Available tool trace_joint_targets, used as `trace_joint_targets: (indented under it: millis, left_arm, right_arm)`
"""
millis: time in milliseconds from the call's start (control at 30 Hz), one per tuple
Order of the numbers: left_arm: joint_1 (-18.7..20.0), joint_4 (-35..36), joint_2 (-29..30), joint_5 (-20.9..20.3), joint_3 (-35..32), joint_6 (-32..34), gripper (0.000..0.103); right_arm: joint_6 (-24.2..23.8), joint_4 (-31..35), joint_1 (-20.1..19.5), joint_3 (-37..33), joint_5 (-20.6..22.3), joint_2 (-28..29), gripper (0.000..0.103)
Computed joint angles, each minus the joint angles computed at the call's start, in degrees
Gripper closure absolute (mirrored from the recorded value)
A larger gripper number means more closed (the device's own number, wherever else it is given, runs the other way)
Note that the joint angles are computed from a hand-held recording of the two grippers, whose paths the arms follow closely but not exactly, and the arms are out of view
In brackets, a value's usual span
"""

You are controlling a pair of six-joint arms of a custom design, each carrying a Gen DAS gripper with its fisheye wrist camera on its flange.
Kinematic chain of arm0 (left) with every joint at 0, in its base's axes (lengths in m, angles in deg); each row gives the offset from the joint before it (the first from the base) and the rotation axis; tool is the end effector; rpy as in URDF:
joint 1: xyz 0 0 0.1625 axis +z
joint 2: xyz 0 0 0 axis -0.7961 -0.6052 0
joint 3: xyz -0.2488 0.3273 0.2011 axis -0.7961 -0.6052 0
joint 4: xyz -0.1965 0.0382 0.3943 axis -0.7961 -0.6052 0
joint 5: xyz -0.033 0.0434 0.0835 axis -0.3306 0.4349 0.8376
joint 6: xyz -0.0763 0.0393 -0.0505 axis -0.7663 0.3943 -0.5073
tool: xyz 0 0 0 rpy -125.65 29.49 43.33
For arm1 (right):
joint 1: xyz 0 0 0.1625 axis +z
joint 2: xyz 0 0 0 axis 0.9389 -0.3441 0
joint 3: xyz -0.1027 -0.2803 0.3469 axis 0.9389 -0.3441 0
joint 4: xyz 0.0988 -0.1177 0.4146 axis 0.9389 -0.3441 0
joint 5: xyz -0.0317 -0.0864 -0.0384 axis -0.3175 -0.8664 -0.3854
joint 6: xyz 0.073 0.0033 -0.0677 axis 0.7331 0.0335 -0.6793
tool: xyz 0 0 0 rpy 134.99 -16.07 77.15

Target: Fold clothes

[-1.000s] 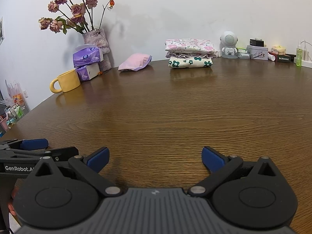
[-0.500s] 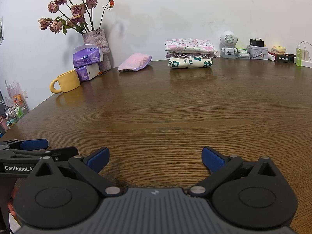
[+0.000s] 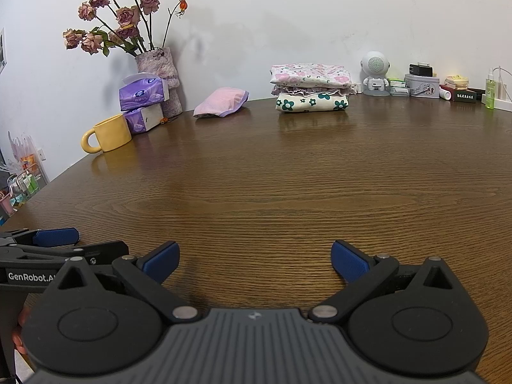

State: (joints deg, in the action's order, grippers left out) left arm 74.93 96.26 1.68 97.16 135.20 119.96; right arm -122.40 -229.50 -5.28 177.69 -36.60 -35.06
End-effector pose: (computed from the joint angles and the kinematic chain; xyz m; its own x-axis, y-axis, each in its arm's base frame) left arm -0.3622 -0.3857 -0.0930 -0.7630 0.0965 -0.6392 0.5722 0.5610 -0.5983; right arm -0.0284 -0.3945 0.2887 -0.8232 -0.0083 0.5677 -0.4882 0.5208 -0.7003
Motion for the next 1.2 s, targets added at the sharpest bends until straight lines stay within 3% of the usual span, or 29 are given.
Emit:
trace_joint_targets:
  millis: [1200]
  left_arm:
    - [0.0, 0.8, 0.3, -0.1, -0.4, -0.2, 0.000]
  right_arm:
    - [0.1, 0.0, -0.1, 0.1, 0.1, -0.1, 0.000]
